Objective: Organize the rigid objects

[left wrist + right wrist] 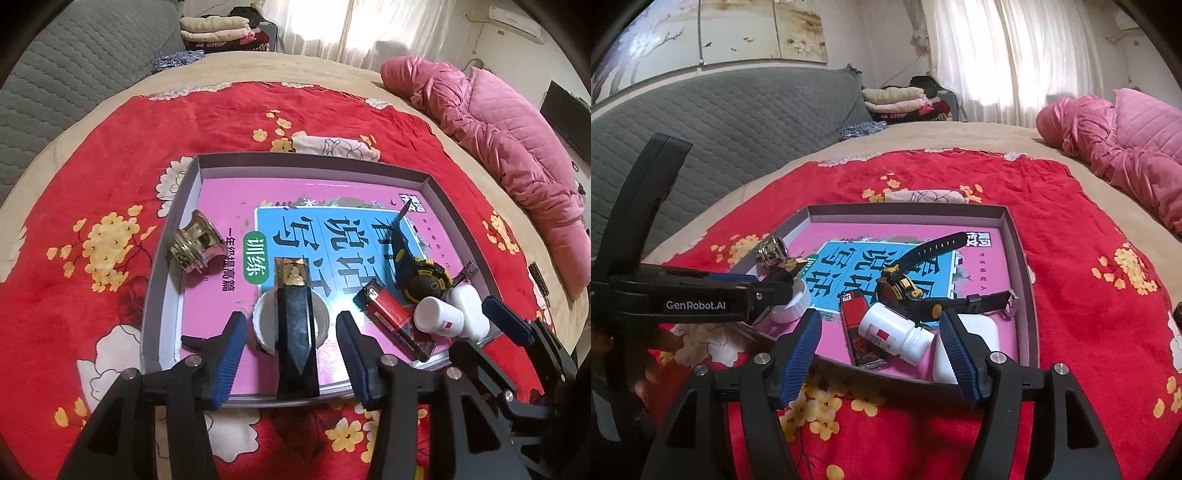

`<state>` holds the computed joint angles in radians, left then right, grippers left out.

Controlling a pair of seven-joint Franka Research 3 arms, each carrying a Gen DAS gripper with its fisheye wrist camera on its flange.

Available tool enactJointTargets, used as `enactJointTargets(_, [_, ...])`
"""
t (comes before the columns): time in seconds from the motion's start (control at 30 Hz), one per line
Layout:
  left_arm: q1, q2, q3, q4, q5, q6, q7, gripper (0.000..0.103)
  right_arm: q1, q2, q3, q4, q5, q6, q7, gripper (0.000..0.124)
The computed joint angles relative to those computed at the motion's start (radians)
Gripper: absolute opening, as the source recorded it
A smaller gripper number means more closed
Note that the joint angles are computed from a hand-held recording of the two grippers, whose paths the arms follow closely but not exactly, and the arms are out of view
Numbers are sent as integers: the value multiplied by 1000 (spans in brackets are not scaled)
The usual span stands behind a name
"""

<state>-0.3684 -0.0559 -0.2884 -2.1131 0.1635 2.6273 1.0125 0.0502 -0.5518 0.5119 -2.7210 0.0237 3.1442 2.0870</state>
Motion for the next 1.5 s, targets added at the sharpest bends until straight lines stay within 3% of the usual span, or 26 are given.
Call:
enactJointTargets(0.53, [-5, -109, 9, -84, -9, 67, -4, 52, -51, -118, 57, -19, -40, -68, 83, 73])
enactJointTargets(0.63, [-11, -136, 11, -110, -18, 73, -4, 57, -45, -135, 58, -16, -56, -91, 97, 74])
enactJointTargets(0.73, [-11, -159, 7, -131, -5, 72, -15, 67, -31, -150, 54, -12, -71, -119, 113, 74])
enactJointTargets(1.2, [-9, -246, -35, -185, 123, -2, -118, 67, 63, -238, 30, 0, -147, -279, 183, 75])
enactJointTargets(1.5, [-36, -279, -42, -196, 122, -48, -136, 67, 128, -275, 11, 4, -170, -368, 227, 75])
